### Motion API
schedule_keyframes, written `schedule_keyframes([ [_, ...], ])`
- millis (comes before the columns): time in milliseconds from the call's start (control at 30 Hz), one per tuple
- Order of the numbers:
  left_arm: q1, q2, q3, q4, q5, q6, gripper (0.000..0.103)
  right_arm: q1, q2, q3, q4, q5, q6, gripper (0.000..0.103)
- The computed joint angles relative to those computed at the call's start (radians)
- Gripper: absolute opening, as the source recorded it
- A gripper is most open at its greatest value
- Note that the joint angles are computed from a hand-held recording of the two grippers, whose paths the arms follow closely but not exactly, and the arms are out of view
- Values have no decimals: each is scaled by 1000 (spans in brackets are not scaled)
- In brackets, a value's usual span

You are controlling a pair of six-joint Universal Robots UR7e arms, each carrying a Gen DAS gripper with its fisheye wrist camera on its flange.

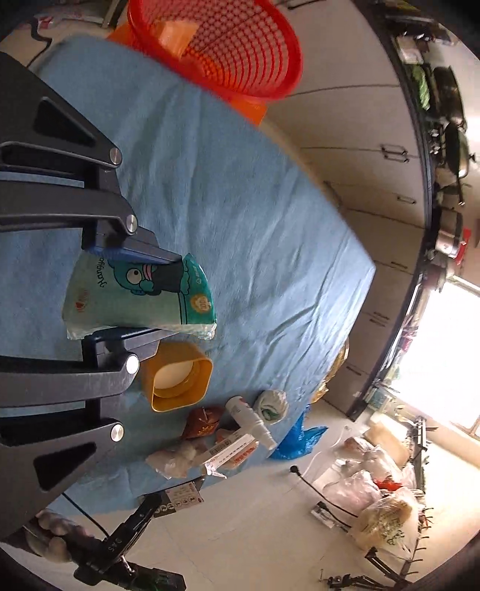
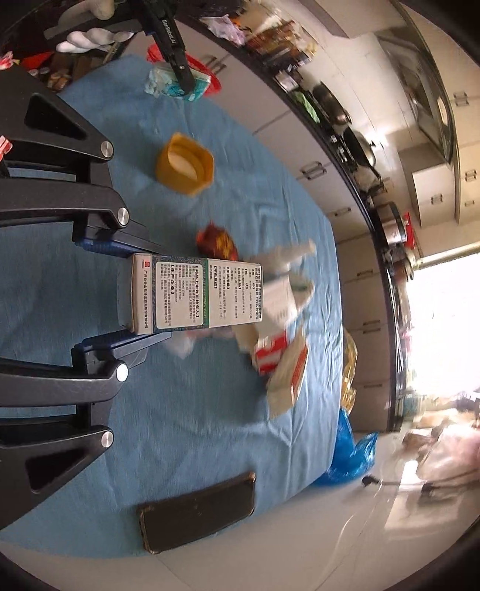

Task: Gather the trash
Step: 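Carry the wipes pack and medicine box with both grippers over the red basket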

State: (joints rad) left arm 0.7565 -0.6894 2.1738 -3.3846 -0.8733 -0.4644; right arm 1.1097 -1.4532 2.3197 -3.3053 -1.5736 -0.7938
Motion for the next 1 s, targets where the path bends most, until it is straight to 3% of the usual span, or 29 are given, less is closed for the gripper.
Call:
schedule_keyframes([
  [367,-49,-140,170,-77,168,-41,27,146,94,28,13,-25,-20,38],
  [600,20,-256,222,-67,265,-21,27,300,262,-31,40,-58,6,38],
  [800,161,-309,195,-83,228,30,27,412,414,-142,118,-31,72,38],
  [1000,232,-320,173,-100,190,73,29,491,577,-294,229,18,157,38],
])
